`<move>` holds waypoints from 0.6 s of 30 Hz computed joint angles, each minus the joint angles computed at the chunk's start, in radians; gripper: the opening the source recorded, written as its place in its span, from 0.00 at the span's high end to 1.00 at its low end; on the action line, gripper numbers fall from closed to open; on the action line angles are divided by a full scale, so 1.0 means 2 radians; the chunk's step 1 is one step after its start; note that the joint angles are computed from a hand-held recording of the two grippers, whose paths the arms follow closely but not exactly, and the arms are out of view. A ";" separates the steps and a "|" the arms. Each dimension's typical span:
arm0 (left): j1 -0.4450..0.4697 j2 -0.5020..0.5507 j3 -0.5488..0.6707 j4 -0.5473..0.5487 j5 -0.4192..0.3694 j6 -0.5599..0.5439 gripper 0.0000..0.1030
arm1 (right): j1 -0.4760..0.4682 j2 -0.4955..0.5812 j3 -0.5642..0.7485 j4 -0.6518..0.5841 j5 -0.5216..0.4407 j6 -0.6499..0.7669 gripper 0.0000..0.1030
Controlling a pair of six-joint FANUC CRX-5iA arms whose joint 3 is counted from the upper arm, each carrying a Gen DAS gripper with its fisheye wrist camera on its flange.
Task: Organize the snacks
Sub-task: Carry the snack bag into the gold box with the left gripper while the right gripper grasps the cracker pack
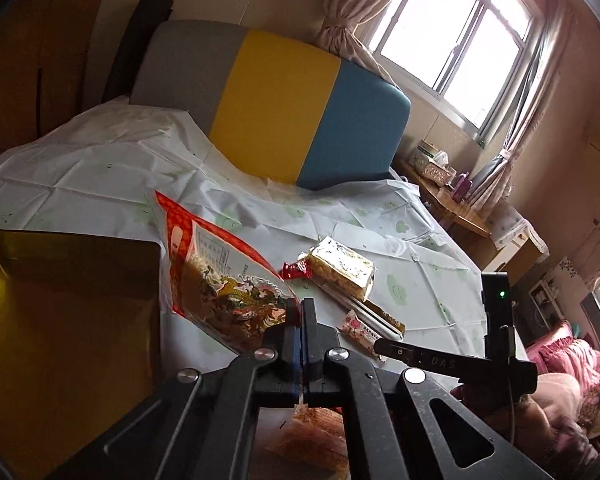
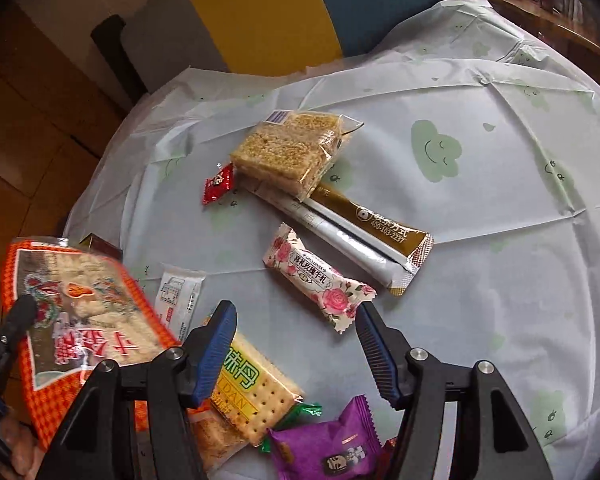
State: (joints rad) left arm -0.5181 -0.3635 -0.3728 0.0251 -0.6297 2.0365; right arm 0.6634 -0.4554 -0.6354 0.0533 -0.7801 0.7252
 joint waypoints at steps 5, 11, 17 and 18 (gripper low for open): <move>0.027 -0.052 -0.026 0.035 -0.001 -0.040 1.00 | 0.006 0.004 0.009 -0.030 -0.004 0.052 0.40; 0.058 -0.105 -0.034 0.004 -0.044 -0.028 1.00 | 0.042 0.023 0.019 -0.035 -0.016 0.104 0.41; 0.118 -0.154 -0.058 -0.009 -0.103 -0.032 1.00 | 0.062 0.034 0.019 -0.026 -0.026 0.110 0.41; 0.127 -0.159 -0.060 -0.018 -0.115 -0.027 1.00 | 0.065 0.032 0.017 -0.022 -0.026 0.106 0.40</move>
